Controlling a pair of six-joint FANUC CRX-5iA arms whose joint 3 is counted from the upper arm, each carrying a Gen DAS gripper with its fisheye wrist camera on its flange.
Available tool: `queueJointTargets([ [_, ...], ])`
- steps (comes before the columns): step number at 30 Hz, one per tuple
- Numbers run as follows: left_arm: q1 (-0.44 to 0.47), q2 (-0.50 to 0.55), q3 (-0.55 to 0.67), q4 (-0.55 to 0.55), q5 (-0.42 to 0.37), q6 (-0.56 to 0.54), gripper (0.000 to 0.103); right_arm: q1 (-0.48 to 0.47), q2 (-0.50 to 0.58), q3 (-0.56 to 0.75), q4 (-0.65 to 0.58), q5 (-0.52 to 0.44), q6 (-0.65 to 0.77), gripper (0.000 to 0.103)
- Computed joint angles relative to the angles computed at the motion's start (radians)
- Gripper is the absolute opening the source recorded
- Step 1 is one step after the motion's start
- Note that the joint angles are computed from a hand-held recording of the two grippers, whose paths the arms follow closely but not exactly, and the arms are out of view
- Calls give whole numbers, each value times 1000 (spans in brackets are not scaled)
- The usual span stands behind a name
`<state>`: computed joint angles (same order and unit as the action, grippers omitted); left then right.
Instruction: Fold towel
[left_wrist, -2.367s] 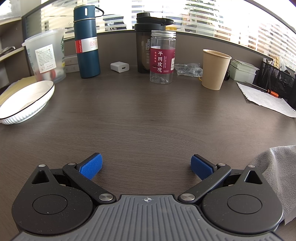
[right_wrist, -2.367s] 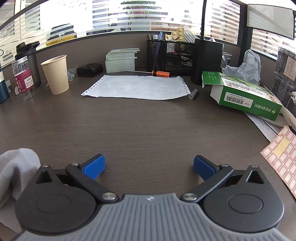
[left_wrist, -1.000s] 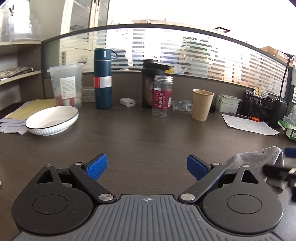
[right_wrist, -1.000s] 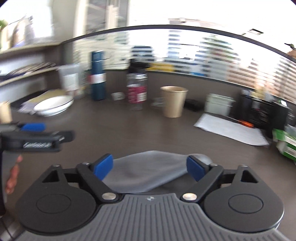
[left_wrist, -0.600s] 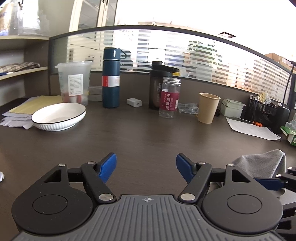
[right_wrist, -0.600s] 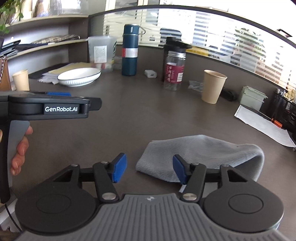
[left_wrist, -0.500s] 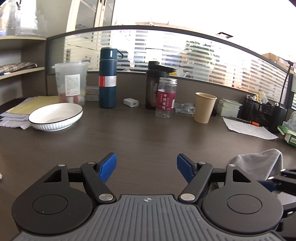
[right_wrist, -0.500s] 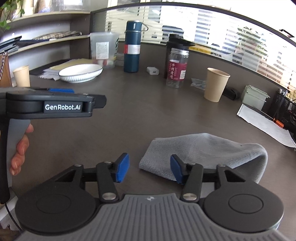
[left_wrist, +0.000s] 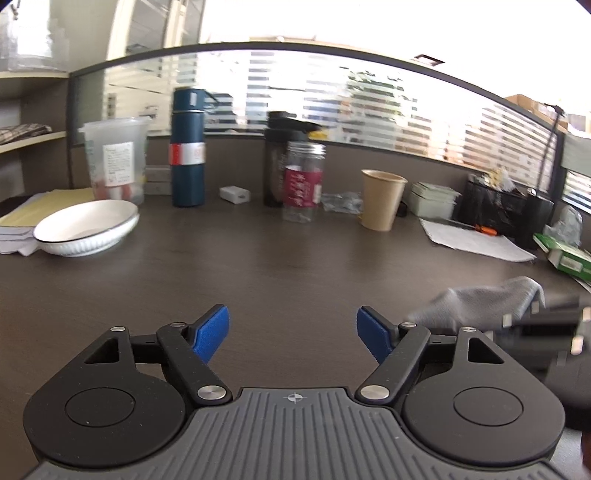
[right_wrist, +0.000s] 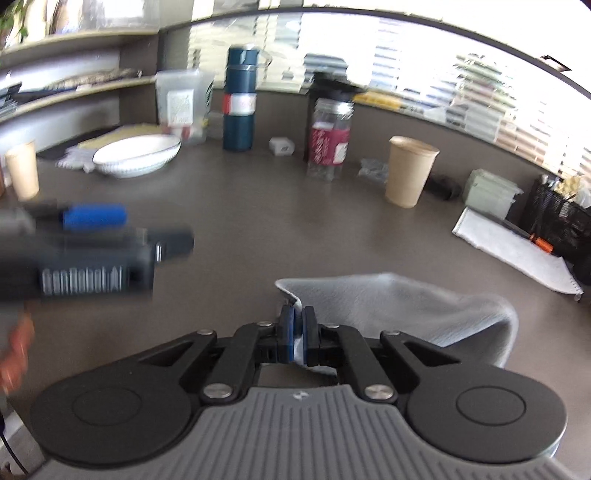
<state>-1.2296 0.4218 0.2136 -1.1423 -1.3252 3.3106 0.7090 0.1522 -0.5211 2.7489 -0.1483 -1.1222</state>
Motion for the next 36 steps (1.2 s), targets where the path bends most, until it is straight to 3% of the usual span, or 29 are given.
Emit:
queueJointTargets([
  [5, -8, 22, 22, -1, 78, -53, 82, -56, -63, 4, 144, -22, -160, 5],
  [9, -3, 46, 45, 11, 175, -90, 81, -57, -119, -67, 8, -144, -27, 5],
  [16, 11, 94, 99, 17, 282, -168, 75, -69, -195, -132, -73, -262, 49, 5],
  [25, 91, 114, 109, 130, 411, -212, 39, -97, -256, -208, -138, -318, 66, 5],
  [27, 90, 107, 99, 129, 423, -205, 21, -99, -264, -223, -160, -327, 67, 5],
  [30, 97, 99, 85, 134, 453, -203, 6, -104, -266, -234, -174, -331, 56, 5],
  [36, 105, 56, 35, 112, 499, -157, 5, -110, -274, -259, -196, -348, 49, 5],
])
